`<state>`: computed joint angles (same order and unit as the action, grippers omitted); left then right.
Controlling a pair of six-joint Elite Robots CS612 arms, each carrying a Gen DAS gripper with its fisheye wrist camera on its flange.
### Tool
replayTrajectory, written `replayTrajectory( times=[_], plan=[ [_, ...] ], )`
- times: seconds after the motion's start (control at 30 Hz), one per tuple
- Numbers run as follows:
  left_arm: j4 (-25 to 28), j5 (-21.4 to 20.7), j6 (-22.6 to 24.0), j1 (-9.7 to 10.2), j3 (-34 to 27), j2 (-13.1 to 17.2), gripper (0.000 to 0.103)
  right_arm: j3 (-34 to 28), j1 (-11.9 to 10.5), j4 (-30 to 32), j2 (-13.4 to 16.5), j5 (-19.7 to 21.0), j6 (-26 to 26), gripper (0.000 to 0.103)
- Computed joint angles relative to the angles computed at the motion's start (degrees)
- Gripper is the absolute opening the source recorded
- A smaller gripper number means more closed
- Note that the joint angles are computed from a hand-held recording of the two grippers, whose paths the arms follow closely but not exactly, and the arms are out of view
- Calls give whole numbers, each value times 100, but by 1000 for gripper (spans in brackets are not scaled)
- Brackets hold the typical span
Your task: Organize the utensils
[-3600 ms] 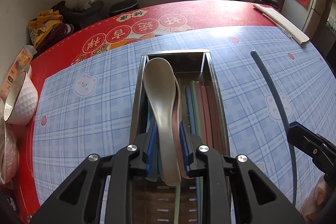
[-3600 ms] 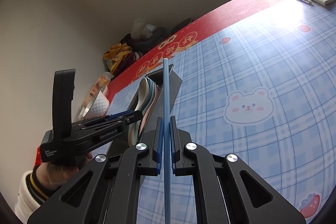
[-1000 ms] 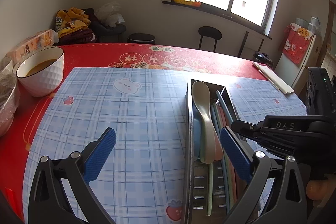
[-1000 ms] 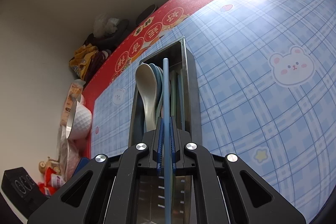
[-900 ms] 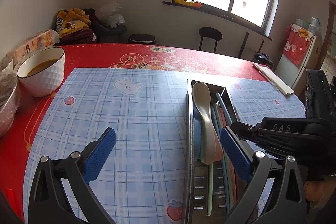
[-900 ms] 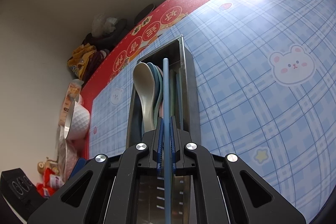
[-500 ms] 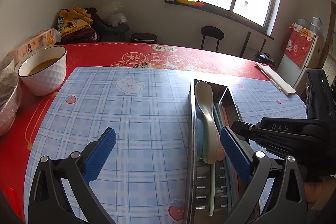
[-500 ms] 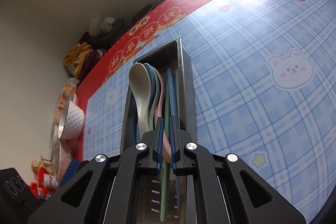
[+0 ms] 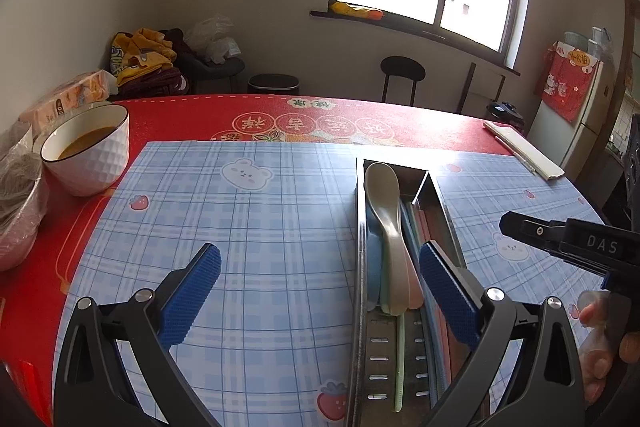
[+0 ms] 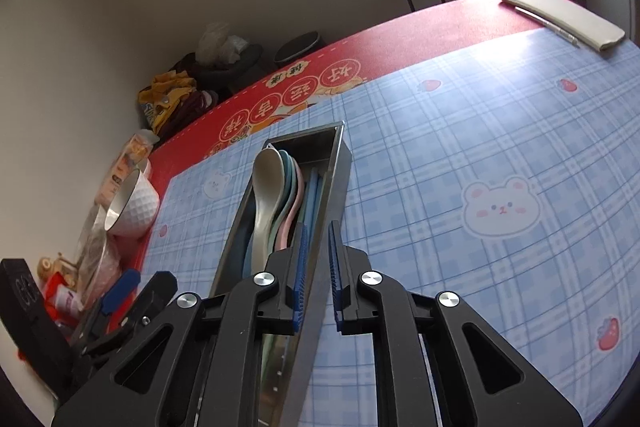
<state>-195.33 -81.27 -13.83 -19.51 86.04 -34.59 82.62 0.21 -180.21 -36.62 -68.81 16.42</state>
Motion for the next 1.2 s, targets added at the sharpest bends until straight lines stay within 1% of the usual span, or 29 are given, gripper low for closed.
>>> replayTrajectory(
  times=[0.03,0.1,0.17,0.23,0.3,0.37,0.47,0.53,0.6,0.7,0.77,0.9,1.03,1.2],
  plan=[
    [-127,-45,71,-9,27,-9,97,119,-37,-242,-55,-54,-62,63],
    [-357,-32,197,-51,90,-31,97,337,-115,-592,-174,-163,-281,65],
    [-547,66,319,-108,152,-63,97,559,-195,-905,-295,-264,-475,79],
    [-709,303,432,-194,232,-115,97,787,-275,-1241,-409,-353,-630,86],
    [-981,597,626,-302,322,-151,97,1000,-358,-1543,-523,-376,-895,86],
    [-1124,758,756,-392,403,-197,97,1201,-422,-2008,-607,-498,-1015,87],
    [-1235,836,768,-492,521,-285,97,1468,-526,-2631,-722,-619,-1013,88],
    [-1327,874,758,-563,619,-364,97,1610,-583,-2888,-805,-676,-1005,88],
    [-1531,943,805,-641,734,-443,97,1743,-633,-3127,-882,-705,-1003,88],
    [-1791,1141,947,-760,876,-563,97,1917,-675,-3517,-981,-775,-994,88],
    [-1942,1296,1021,-833,956,-634,97,2013,-704,-3746,-1039,-744,-950,88],
    [-2219,1460,1139,-959,1109,-775,97,2156,-754,-4034,-1137,-643,-892,88],
    [-2450,1618,1195,-1069,1240,-884,97,2273,-760,-4148,-1215,-619,-1024,88],
    [-2599,1576,1176,-1143,1346,-958,97,2311,-759,-4157,-1229,-609,-1039,88]
  ],
)
